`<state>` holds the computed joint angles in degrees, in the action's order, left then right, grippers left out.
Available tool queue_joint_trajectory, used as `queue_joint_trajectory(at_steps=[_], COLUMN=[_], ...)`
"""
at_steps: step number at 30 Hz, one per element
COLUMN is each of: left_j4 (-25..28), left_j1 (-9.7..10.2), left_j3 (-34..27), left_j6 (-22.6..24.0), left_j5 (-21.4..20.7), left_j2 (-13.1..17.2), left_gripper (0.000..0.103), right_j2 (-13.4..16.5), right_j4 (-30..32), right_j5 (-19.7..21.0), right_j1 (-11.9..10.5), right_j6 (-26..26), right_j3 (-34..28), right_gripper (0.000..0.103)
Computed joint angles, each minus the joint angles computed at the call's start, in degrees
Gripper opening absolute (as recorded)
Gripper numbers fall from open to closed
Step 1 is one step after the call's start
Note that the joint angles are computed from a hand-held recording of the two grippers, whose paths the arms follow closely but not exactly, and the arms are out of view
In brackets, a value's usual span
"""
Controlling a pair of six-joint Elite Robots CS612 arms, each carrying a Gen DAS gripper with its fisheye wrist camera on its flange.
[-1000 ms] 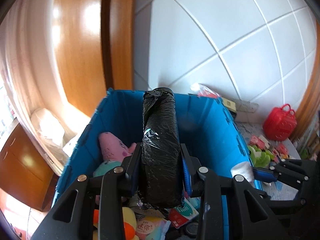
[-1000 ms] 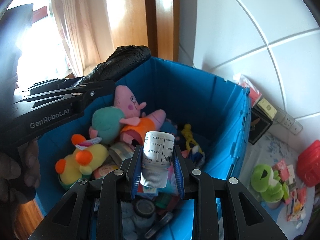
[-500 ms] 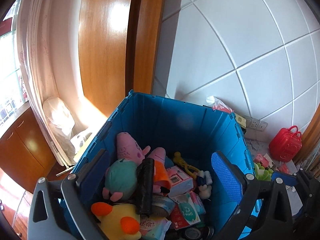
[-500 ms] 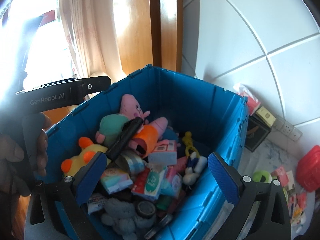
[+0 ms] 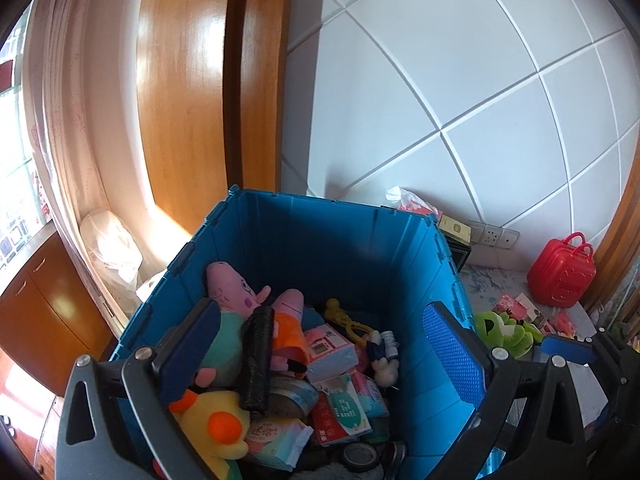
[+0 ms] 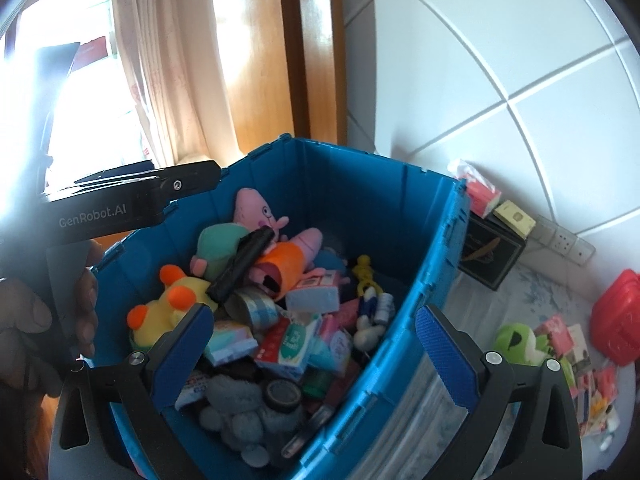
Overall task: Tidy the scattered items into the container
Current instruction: 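Open the left tool over the blue box while the right tool releases the pill bottle, then withdraw both tools from the box back toward the bed items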
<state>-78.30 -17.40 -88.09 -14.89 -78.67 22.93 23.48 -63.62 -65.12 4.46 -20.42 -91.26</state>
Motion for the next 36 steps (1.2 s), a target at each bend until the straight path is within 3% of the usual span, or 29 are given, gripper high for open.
queue_joint_trajectory(at_steps=[10,24,36], left_j4=[1.64,2.41,2.96], left_j1=[-4.82,-11.9,-16.59], left_j3=[-0.3,1.25,5.51], left_j6=[0.94,-0.62,-1.76], left_j5=[3.51,7.22,2.64], left_j2=[-0.89,-1.71,-0.36], left_gripper=[0.103,0.103,0.103], right_j2=[0.58,1.44,4.88], right_j4=[2.48,7.7,12.2], right_j5=[3.92,6.39,5.96], right_j1=[-4.57,-11.77,-20.67], right_j6=[-1.39,-6.05,-7.42], right_j3=[-3.19,-6.77,-10.19], right_gripper=[0.103,0.103,0.103])
